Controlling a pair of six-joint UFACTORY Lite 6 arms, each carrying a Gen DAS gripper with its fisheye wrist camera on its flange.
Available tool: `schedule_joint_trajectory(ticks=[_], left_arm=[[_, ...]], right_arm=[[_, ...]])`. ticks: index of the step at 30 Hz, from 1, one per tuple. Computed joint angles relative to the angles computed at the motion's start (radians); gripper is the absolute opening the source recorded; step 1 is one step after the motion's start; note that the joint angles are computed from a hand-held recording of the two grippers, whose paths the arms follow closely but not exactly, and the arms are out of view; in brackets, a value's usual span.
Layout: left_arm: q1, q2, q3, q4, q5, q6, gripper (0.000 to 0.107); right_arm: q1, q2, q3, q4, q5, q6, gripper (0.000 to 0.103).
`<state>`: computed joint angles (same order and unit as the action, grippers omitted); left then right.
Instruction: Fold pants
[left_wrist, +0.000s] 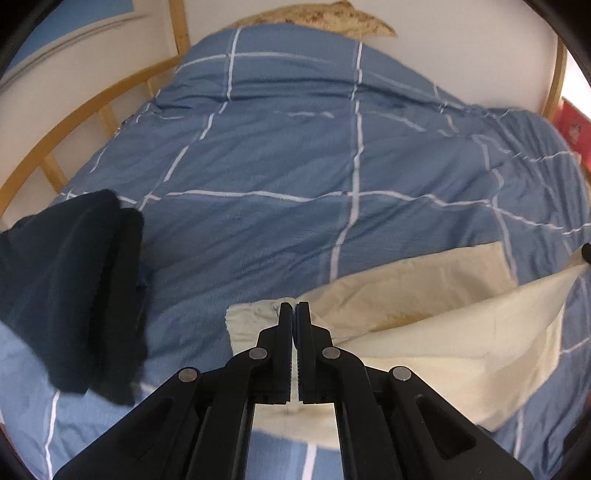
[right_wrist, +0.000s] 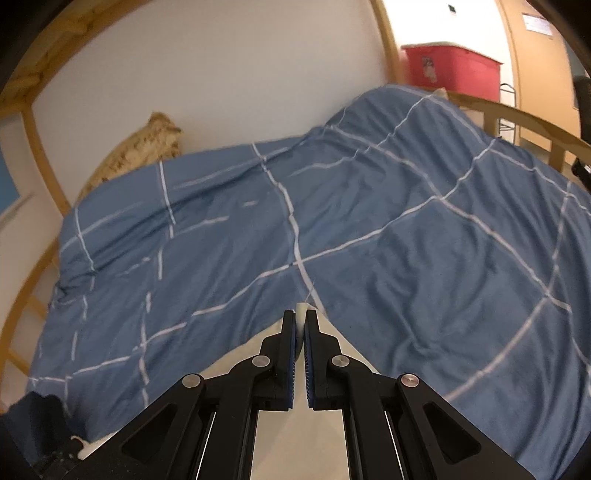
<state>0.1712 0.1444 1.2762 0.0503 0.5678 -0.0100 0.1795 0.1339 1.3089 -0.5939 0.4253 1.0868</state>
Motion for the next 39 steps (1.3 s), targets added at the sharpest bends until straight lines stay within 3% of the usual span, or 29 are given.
schedule_joint_trajectory(ticks=[7,16,18,20,21,22,25,29,33,36,39], left_arm=[[-0.009,0.258,0.179,0.018,-0.004,-0.021,0.004],[-0.005,0.371,0.242,0.048,-0.027,-0.024,0.008],[-0.001,0.369,0.243,0.038,-0.025,-0.004,0.021],[-0.012,0.330,0.198,0.172,-0.061,-0.113,0.080],[-0.012,0.294,0.158,0.237,-0.094,-0.164,0.084],[-0.009,0.238,0.103,0.266,-0.141,-0.173,0.081],[0.009,0.163,0.060,0.235,-0.151,-0.093,0.081],[0.092,-0.015,-0.113,-0.024,-0.242,0.260,0.081],[0.158,-0.201,-0.339,-0.366,-0.277,0.678,0.076],[0.203,-0.439,-0.583,-0.615,-0.300,0.992,0.073],[0.220,-0.668,-0.803,-0.887,-0.345,1.297,0.073]], right_arm=[[-0.026,0.356,0.278,0.071,-0.006,-0.090,0.005],[-0.005,0.541,0.446,0.019,-0.004,-0.108,0.006],[0.001,0.557,0.469,0.001,-0.003,-0.120,0.018],[0.014,0.551,0.472,-0.050,0.004,-0.105,0.053],[0.024,0.531,0.449,-0.111,0.002,-0.053,0.054],[0.037,0.510,0.428,-0.171,0.010,-0.004,0.054],[0.062,0.424,0.342,-0.217,-0.008,0.016,0.054],[0.141,0.251,0.140,-0.408,0.019,0.193,0.054],[0.251,-0.056,-0.246,-0.810,-0.009,0.612,0.054],[0.324,-0.252,-0.508,-1.080,0.004,0.888,0.057],[0.350,-0.412,-0.687,-1.148,-0.044,0.917,0.057]])
